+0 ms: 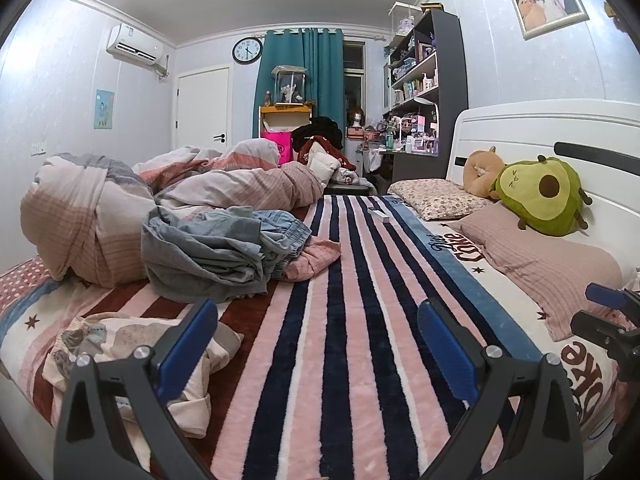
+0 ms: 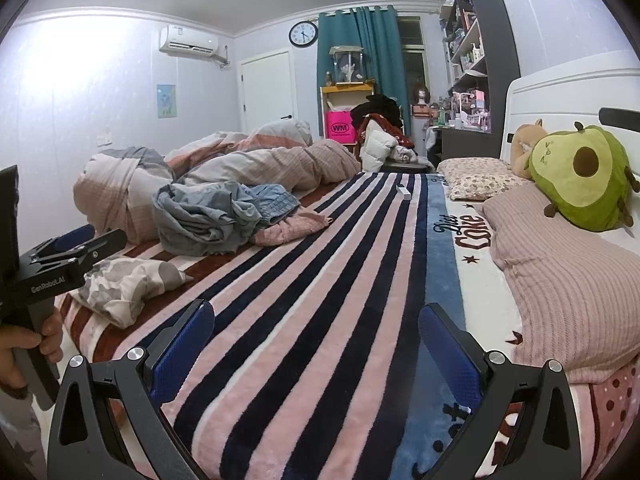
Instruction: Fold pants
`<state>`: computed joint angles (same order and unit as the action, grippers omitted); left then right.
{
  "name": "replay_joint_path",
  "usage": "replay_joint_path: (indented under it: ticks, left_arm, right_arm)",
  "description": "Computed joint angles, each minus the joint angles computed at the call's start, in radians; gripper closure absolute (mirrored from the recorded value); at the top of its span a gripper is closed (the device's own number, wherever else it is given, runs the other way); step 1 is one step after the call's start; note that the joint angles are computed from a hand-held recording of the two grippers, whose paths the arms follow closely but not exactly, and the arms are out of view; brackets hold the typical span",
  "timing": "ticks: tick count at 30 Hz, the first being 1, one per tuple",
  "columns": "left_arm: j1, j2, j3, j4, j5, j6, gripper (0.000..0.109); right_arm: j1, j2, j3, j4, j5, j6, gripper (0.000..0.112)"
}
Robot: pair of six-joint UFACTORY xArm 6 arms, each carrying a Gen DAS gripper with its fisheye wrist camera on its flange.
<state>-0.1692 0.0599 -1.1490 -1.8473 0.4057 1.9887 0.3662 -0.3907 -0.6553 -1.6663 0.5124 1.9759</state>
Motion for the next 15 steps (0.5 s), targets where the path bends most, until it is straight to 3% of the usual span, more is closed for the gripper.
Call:
replay_joint_path:
  ticks: [15]
  left_arm:
    - [-0.003, -0.019, 0.012, 0.000, -0.004, -0.005, 0.008]
  right_arm:
    - [0.021, -0.022, 0.011, 0.022, 0.029, -0.010, 0.010]
